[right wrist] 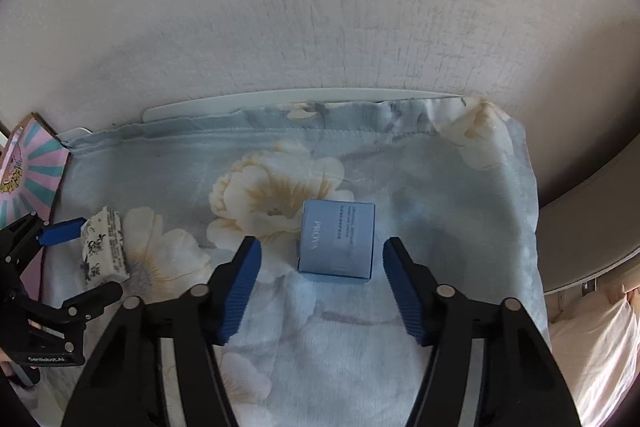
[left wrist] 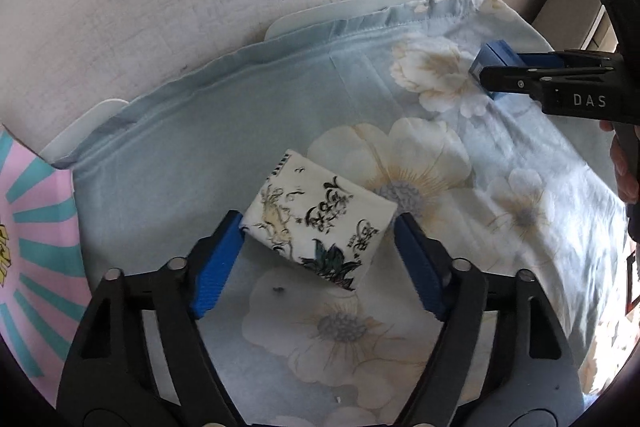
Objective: Organize objects
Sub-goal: 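Grasp the patterned tissue pack with left tool while right tool grasps the blue box, then carry the tissue pack and blue box into the cardboard box and release both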
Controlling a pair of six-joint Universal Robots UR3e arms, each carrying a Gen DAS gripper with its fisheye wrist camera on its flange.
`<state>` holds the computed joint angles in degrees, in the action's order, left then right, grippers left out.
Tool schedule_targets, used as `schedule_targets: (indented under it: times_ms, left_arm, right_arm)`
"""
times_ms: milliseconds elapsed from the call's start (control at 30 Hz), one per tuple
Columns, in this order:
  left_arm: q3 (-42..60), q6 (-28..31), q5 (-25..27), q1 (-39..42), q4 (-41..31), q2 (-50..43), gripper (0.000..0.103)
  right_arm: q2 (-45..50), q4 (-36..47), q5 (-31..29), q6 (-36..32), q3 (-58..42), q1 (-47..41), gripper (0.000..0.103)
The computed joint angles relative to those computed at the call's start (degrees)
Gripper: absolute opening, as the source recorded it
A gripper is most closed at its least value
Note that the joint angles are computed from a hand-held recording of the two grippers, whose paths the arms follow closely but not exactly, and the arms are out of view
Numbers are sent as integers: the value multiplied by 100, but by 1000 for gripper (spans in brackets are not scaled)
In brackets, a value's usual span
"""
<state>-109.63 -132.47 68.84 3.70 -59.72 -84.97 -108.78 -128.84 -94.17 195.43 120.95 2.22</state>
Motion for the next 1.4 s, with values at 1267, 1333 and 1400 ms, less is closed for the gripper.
schedule_targets:
  times_ms: [1267, 1333, 1400]
  left_arm:
    - [2545, 378, -1557, 1967, -3303, 832, 69]
    - [2844, 459, -1635, 2248, -3603, 799, 69]
    - [3142, 587, -1724, 2575, -3930, 767, 69]
  right_arm:
    - [-205, 2248, -585, -135, -2755, 767, 31]
    - [380, 2073, -622, -118, -3241, 1015, 31]
    - [871, 2003, -600, -182, -3745, 1195, 31]
